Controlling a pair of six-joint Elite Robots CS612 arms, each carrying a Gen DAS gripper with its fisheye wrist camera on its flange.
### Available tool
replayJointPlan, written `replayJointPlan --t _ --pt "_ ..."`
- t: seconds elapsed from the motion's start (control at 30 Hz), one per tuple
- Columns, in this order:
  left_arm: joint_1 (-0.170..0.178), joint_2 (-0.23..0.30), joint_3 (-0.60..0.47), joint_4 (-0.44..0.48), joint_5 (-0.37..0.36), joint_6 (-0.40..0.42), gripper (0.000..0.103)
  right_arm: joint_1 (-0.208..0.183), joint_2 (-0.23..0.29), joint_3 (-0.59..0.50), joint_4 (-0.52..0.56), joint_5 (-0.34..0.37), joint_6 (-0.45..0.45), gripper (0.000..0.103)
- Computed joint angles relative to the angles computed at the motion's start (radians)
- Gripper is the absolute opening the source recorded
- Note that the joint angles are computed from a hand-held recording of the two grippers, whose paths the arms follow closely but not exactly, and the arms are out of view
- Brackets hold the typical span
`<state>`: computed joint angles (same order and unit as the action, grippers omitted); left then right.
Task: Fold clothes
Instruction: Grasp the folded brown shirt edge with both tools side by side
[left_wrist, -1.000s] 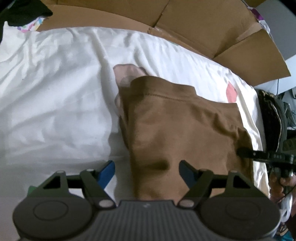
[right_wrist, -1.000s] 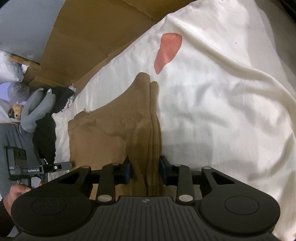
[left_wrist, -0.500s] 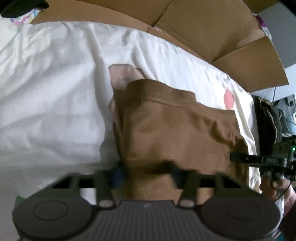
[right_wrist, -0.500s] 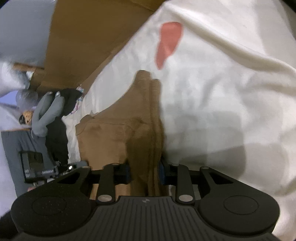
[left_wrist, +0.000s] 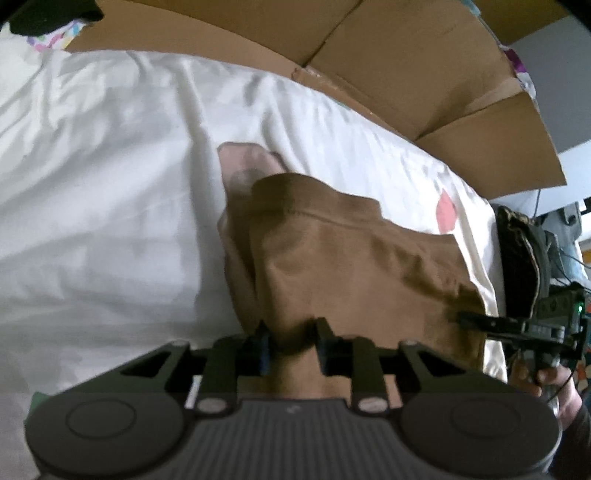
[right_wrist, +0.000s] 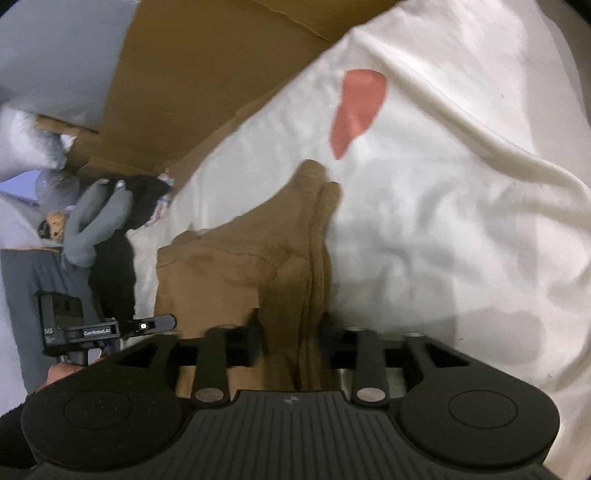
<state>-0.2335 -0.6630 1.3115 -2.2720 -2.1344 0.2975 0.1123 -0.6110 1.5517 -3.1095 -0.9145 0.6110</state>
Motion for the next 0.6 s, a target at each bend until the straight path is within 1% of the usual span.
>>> replayJointPlan --t 0.03,0.1,0.27,0.37,0.47,0.5,0.6 --pt "0.001 0.002 -0.004 0.009 -0.003 0.001 0.035 -0.002 0.001 0.000 0.005 0.006 -0.001 0.052" --pt "0.005 0.007 -0.013 0.029 -0.010 0.000 0.037 -0.005 0.003 0.000 0.017 0.021 -0.006 0.052" --pt "0.010 0.020 -0.026 0.053 -0.037 -0.006 0.038 -0.009 0.013 -0.006 0.028 0.060 -0.021 0.054" --pt "0.009 0.028 -0.031 0.055 -0.054 -0.010 0.038 -0.003 0.027 -0.028 0.026 0.074 -0.025 0.054" --pt "0.009 0.035 -0.037 0.056 -0.073 -0.013 0.038 0.004 0.038 -0.052 0.037 0.081 -0.049 0.054" --pt "0.009 0.038 -0.040 0.056 -0.083 -0.019 0.038 0.006 0.042 -0.059 0.039 0.084 -0.054 0.054" --pt "0.015 0.054 -0.051 0.056 -0.132 -0.051 0.039 0.005 0.054 -0.073 0.026 0.096 -0.033 0.051"
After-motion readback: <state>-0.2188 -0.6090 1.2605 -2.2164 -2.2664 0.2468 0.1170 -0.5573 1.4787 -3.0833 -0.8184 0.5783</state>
